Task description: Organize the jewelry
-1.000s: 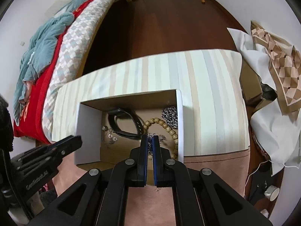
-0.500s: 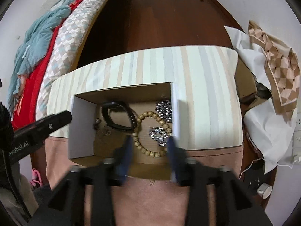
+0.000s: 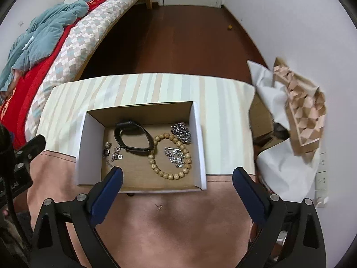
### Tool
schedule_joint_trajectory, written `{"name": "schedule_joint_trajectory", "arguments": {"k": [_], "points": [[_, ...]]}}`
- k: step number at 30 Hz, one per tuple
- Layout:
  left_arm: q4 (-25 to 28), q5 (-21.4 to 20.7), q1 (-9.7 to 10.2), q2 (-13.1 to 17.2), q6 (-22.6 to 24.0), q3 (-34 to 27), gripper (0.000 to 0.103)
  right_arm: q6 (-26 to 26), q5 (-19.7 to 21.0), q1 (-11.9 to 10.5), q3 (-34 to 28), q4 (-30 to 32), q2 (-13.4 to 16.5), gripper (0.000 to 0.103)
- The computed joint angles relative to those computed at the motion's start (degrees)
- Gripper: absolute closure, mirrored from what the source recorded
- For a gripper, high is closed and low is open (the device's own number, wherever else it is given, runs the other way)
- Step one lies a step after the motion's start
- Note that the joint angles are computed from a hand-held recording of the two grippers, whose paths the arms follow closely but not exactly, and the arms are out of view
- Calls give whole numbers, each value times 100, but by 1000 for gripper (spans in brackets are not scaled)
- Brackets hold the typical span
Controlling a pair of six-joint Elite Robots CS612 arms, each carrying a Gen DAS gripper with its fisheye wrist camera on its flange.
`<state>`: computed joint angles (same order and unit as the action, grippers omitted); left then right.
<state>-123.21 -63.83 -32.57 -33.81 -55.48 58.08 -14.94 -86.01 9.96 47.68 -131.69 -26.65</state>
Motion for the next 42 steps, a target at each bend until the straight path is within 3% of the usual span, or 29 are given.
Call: {"name": "schedule_joint_trajectory", "arguments": {"k": [4,7,10,12,13,14,16,24,27,28,34,39,42], "points": [[49,525,-156,-175,-194,237,4,123,-20,-59,661,-678,-323,3],[-8,919,-290,-298,-348,480,4,246,244,-143,1049,-890,-497,3],[203,1013,-365,-323,-637,599,4,326,374,-187,1413,-1053,-585,3],[378,874,-362,-282,-829,630,4,380,371,-183,1561,-1154,-572,5],[477,735,-341,-245,-902,624,4,405,404,-180,1614,-1218,-553,15],[521,597,-319,-218,-949,632,4,432,467,-185,1654,-1270,-522,35],[657,314,-263,-141,-1104,639,4,436,625,-189,1631,-1193,-417,53],[865,-118,-196,58,-1273,647,4,383,898,-137,1656,-1506,-169,59],[866,-144,-204,90,-1253,618,4,193,637,-62,1701,-1815,-133,81],[842,-143,-215,101,-1238,607,4,145,595,-48,1689,-1819,-123,96],[494,-439,-298,225,-985,415,4,475,813,-185,1769,-1778,-204,101],[41,-883,-314,451,-872,62,4,746,879,-369,1992,-1836,-363,101],[2,-935,-342,637,-788,-262,5,875,839,-466,2109,-1907,-428,100]]}}
